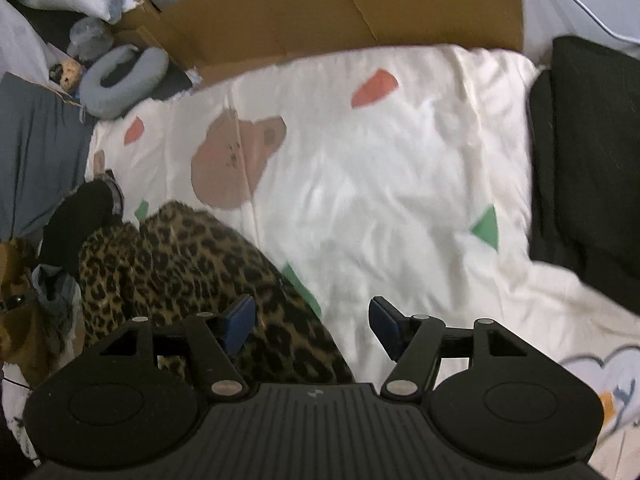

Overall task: Fold clothes
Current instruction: 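Lower the spread garment onto the duvet with both grippers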

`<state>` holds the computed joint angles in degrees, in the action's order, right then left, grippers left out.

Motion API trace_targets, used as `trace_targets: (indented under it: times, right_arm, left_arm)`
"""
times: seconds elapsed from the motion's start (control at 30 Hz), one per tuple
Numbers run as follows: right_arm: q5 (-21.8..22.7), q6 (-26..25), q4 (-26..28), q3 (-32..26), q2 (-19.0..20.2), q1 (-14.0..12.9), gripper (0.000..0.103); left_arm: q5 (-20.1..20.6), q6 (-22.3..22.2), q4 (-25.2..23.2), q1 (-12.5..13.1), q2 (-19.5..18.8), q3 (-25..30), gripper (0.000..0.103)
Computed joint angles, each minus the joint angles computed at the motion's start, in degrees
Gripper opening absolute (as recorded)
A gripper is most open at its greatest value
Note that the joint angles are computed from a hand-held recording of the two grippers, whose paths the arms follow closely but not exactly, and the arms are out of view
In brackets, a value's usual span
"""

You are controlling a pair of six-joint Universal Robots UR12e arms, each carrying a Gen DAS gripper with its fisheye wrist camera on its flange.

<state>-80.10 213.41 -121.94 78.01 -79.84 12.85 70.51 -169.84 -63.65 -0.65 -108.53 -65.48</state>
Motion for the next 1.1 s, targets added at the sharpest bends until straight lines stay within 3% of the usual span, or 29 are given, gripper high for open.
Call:
trace_targets:
  times: [0.2,0.4,0.57,0.73,1.1]
  right_arm:
    - [1.23,-0.37,-4.09,-1.27,2.53,0.14,0.071]
    - [-0.08,-2.02,-8.4,-4.07,6.06,1.05,0.071]
    - [1.11,-3.65,-8.38,-7.72,9.24,1.4,0.071]
    - [2.45,-5.39,-6.31,-11.51,11.81,1.83,0.071]
    - [-1.77,-10.29,-6.16,-16.47,16.1,3.39,0.071]
  left_arm:
    - [-2.99,-0.08,2.02,-0.74,-3.83,2.89,0.062]
    - [-0.61,4.74,2.74,-2.44,-7.53,7.07,0.063]
    - [0.99,8.38,3.21,-3.54,-9.85,9.12,0.063]
    - [3.42,11.79,2.11,-4.48,-12.15,11.24,0.063]
    - [4.97,15.61,-5.26,-5.06,-16.75,16.98,0.061]
